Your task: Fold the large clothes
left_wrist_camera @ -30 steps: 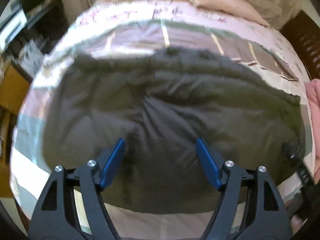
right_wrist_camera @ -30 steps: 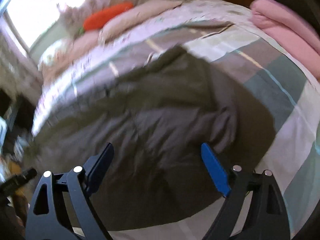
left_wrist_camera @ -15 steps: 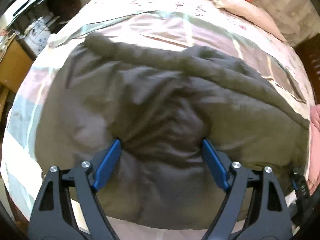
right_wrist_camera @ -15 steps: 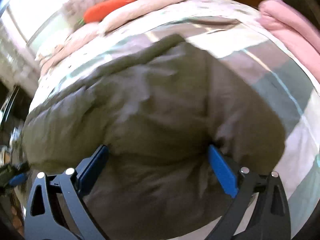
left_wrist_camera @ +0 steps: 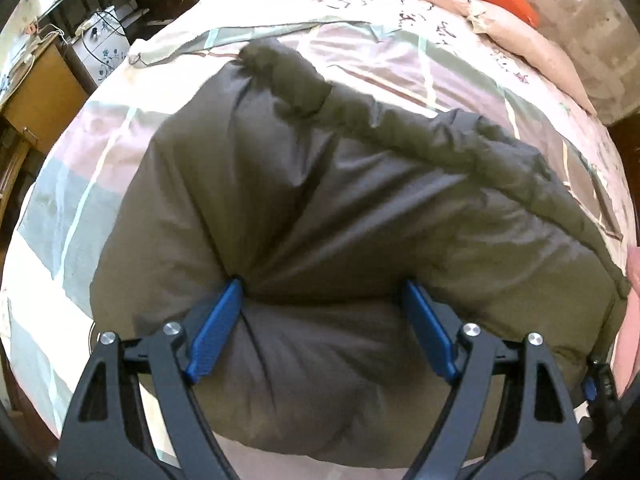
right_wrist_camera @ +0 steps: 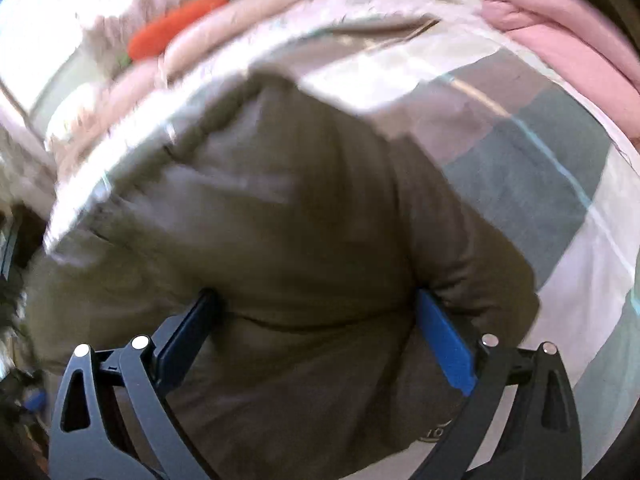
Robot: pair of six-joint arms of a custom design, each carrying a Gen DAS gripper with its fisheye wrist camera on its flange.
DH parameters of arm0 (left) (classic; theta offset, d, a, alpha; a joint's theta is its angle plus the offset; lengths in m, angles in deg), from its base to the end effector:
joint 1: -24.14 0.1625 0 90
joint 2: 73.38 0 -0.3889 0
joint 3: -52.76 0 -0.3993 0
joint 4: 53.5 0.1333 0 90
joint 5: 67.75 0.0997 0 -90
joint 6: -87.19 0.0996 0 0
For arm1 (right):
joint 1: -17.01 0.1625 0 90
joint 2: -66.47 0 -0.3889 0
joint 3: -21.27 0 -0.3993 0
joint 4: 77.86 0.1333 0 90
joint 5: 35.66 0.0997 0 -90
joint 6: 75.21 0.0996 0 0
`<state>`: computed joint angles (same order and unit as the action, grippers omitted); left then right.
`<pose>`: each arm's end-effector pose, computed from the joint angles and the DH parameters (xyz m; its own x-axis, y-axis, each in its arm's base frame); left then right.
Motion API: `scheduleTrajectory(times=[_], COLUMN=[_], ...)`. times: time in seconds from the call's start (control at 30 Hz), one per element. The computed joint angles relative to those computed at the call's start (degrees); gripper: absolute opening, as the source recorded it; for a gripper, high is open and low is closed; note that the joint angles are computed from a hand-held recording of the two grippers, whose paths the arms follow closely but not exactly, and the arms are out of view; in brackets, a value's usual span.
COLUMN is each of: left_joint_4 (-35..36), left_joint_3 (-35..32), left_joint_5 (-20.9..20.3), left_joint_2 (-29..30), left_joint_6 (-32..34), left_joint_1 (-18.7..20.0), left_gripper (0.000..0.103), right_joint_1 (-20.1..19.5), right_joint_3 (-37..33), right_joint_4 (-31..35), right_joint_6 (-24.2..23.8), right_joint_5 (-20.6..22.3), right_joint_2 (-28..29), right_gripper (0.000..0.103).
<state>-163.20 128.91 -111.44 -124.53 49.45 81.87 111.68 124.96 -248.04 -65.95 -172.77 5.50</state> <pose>-0.1995 -0.7005 0.2189 -0.7591 -0.1790 -0.6259 0.0847 0.9261 -0.3676 0.1092 -0.5955 0.2385 -0.7157 0.5110 0.4761 0.0512 0.7183 -0.6939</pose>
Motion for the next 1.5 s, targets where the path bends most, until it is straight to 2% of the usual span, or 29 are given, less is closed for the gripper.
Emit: scheduleTrajectory(times=[0.07,0.1,0.23,0.3,0.37,0.43,0.5,0.57,0.67,0.7,0.77,0.83,0.97,1.17,1.23,1.3,1.37,1.43,1.5], left_joint_4=[0.6,0.8,1.9,4.6,5.0,-1.1,-5.7,-7.2,-5.3,-4.7,-1.5,-1.1,-0.1,5.1,6.4,2.4,0.0,2.0,4.7], left_joint_3=[-0.6,-1.0,-2.5,-3.7,-3.9,-1.5,-0.3,-1.2,-4.6,-5.5,-8.2,-10.2,-12.4,-17.8,-17.9,-14.4,-9.9,-7.3,-5.1], left_joint_5=[1.8,2.2,3.2,3.6,3.6,3.2,3.6,2.1,-3.0,-4.2,-3.3,-5.0,-3.9,-5.9,-7.3,-9.0,-8.1,-8.6,-10.9], left_joint_2=[1.3,1.9,3.8,4.2,3.5,2.1,2.3,4.1,7.8,8.8,11.5,12.9,14.9,17.5,16.3,12.9,8.4,4.5,0.8], left_joint_6=[1.6,2.0,2.7,1.1,1.3,6.0,11.0,15.2,16.2,15.7,13.1,12.4,13.3,10.7,9.0,10.9,13.0,12.4,11.0], left_joint_1=[0.0,0.1,0.4,0.1,-1.6,-3.8,-5.8,-6.7,-5.4,-4.6,-2.7,-1.4,-1.1,-0.1,-0.8,-2.3,-5.0,-7.4,-9.3], left_gripper=[0.085,0.087,0.089,0.086,0.081,0.083,0.085,0.086,0.086,0.093,0.101,0.101,0.101,0.101,0.098,0.096,0.097,0.097,0.099], right_joint_1=[0.8,0.5,-1.9,-1.2,0.1,1.7,4.3,5.4,5.7,5.4,4.6,4.1,4.6,3.1,3.8,6.7,10.7,13.2,16.9], right_joint_3=[-1.5,-1.8,-1.2,-2.8,-2.5,-1.4,-2.3,-5.3,-11.5,-13.1,-13.9,-14.7,-18.6,-19.2,-16.9,-13.6,-9.9,-8.5,-8.3], right_joint_4=[-0.4,-0.6,3.5,8.5,8.8,3.6,-1.1,0.9,11.9,15.2,16.0,16.6,19.0,21.0,20.1,14.6,10.8,15.2,22.7], right_joint_6=[-3.5,-3.8,1.4,4.0,6.0,4.6,0.6,-1.6,-1.5,-0.6,0.1,0.4,0.3,-0.1,-0.4,-3.0,-4.8,-1.4,3.7], right_joint_5=[-3.1,-2.7,3.6,2.3,2.1,4.7,5.6,7.3,6.6,5.7,5.3,5.5,2.5,4.5,4.2,-1.4,-3.6,-3.0,-3.2], right_joint_2=[2.7,3.2,0.8,0.8,0.0,-0.7,0.8,2.9,7.8,9.5,11.1,11.8,15.1,14.7,12.7,10.4,6.4,3.0,-0.3], right_gripper=[0.102,0.102,0.102,0.102,0.102,0.102,0.102,0.102,0.102,0.102,0.102,0.102,0.102,0.102,0.102,0.102,0.102,0.102,0.102])
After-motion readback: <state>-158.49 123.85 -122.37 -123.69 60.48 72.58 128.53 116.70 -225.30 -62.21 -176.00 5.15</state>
